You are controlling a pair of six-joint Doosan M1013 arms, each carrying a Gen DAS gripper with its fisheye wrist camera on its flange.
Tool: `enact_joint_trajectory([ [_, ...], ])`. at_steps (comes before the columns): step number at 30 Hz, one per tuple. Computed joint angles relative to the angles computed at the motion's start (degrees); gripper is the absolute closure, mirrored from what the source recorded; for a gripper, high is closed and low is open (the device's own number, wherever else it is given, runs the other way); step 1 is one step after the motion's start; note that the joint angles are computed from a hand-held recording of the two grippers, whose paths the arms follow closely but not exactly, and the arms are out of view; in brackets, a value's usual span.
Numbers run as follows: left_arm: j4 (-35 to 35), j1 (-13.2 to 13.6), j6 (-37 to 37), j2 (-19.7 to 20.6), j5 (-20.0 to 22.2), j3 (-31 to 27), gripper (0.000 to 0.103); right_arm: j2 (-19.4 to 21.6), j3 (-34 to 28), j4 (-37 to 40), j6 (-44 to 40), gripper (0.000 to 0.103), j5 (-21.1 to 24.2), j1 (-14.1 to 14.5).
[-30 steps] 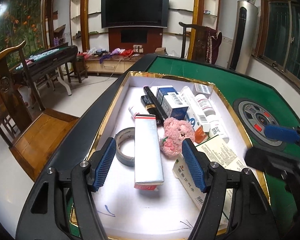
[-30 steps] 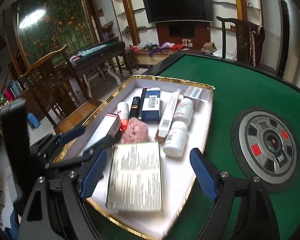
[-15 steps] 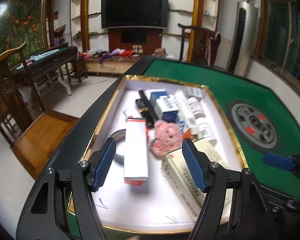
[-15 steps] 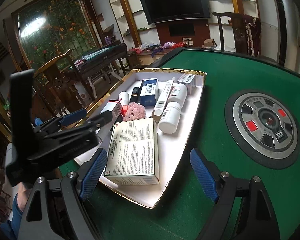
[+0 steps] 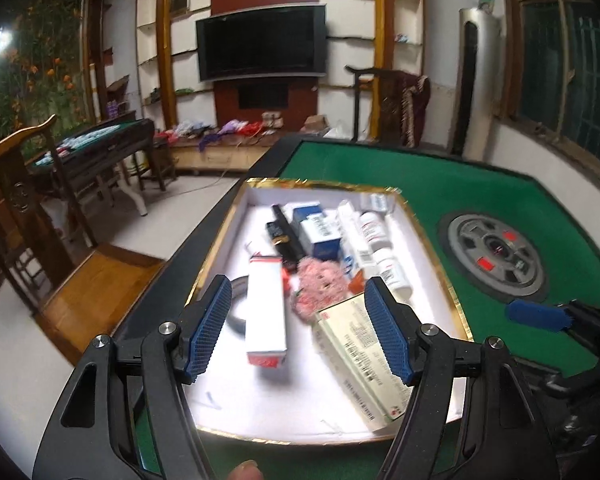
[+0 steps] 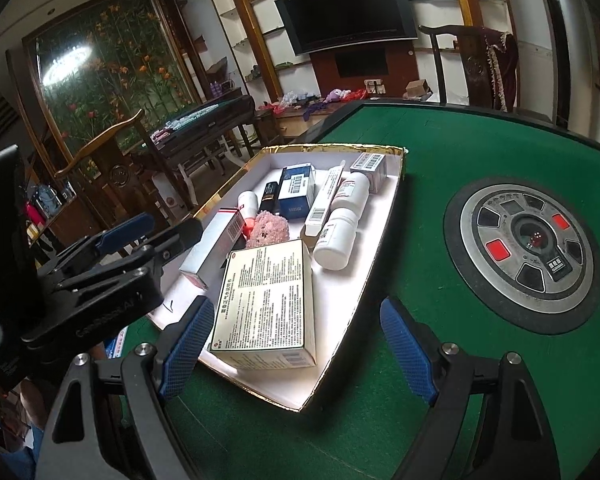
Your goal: Organize objects
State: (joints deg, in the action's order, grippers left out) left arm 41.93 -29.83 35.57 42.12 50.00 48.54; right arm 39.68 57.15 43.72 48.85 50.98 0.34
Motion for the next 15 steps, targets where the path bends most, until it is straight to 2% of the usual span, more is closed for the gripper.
enact_joint_trajectory([
  [3,-0.62,-0.06,1.44,0.27,1.03,-0.95,0.033,-0.18,0.22,0.81,-0.54,0.018,-0.17,-0.12],
  [6,7.98,-1.06,-3.84,0.12,3.34,-0.14,0.033,-0.15,0.13,1.01,-0.60,0.018,0.29,-0.13],
  [9,12.92,-1.57,-7.43,0.16,6.01,0.15,0.033,-0.18,0.17,0.96,-0.92,0.018,0.49,-0.03],
  [15,13.92,-1.45,-8.34,-0.03,7.46,0.42,0.033,-0.30,0.39,1.29,-1.29,0.018,0.55,-0.03],
])
